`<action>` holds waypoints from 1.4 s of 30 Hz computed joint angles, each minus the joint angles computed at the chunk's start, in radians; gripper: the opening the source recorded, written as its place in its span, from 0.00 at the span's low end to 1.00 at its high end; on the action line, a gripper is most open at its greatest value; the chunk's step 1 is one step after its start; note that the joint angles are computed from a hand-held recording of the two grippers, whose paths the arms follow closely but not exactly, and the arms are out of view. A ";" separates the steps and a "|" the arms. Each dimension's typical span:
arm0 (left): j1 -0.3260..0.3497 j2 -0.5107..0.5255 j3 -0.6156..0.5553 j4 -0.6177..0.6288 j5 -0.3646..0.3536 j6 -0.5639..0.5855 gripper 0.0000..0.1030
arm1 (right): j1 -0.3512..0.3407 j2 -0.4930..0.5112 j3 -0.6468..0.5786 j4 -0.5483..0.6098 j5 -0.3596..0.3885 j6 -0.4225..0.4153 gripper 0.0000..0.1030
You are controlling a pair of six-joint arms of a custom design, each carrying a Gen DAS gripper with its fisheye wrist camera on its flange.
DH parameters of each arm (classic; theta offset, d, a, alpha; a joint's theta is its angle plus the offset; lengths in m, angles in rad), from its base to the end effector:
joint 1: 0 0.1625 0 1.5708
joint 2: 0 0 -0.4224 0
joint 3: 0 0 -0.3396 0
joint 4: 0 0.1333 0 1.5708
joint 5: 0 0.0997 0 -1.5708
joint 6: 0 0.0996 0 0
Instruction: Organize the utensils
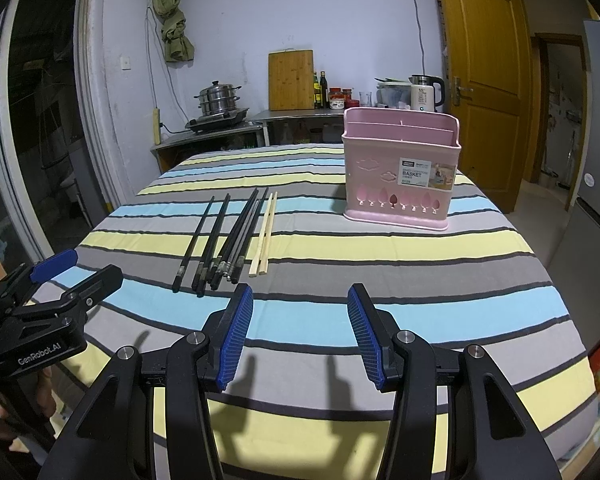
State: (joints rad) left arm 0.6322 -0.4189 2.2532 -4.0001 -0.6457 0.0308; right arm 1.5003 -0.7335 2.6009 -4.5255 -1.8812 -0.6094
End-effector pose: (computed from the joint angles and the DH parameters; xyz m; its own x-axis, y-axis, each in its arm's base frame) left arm -0.2079 -0.4161 0.0127 -0.6958 0.2359 -0.6784 0.6898 0.4823 -0.5399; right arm 0.0783 -0.3512 0.1647 -0.7820 0.0108 0.6232 -0.5059 0.5730 -0.6447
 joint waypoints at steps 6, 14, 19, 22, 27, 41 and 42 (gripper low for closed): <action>-0.001 -0.003 0.001 0.005 -0.001 0.000 0.88 | -0.001 0.001 -0.001 -0.002 0.000 -0.003 0.49; -0.001 -0.005 0.002 0.008 -0.002 0.000 0.88 | 0.001 0.000 -0.002 0.001 -0.002 -0.003 0.49; -0.001 -0.005 0.002 0.008 -0.001 -0.001 0.88 | 0.000 -0.001 -0.003 0.002 0.001 -0.003 0.49; -0.001 -0.005 0.002 0.008 -0.002 0.000 0.88 | 0.002 0.000 -0.004 0.003 -0.001 -0.004 0.49; 0.003 -0.010 0.003 0.014 -0.004 0.000 0.88 | 0.003 -0.001 -0.006 0.006 -0.003 -0.004 0.49; 0.055 -0.046 -0.033 0.106 -0.050 0.003 0.88 | 0.010 -0.024 -0.052 0.094 0.001 0.005 0.49; 0.064 -0.053 -0.044 0.127 -0.055 0.004 0.88 | 0.010 -0.031 -0.059 0.111 0.003 0.009 0.49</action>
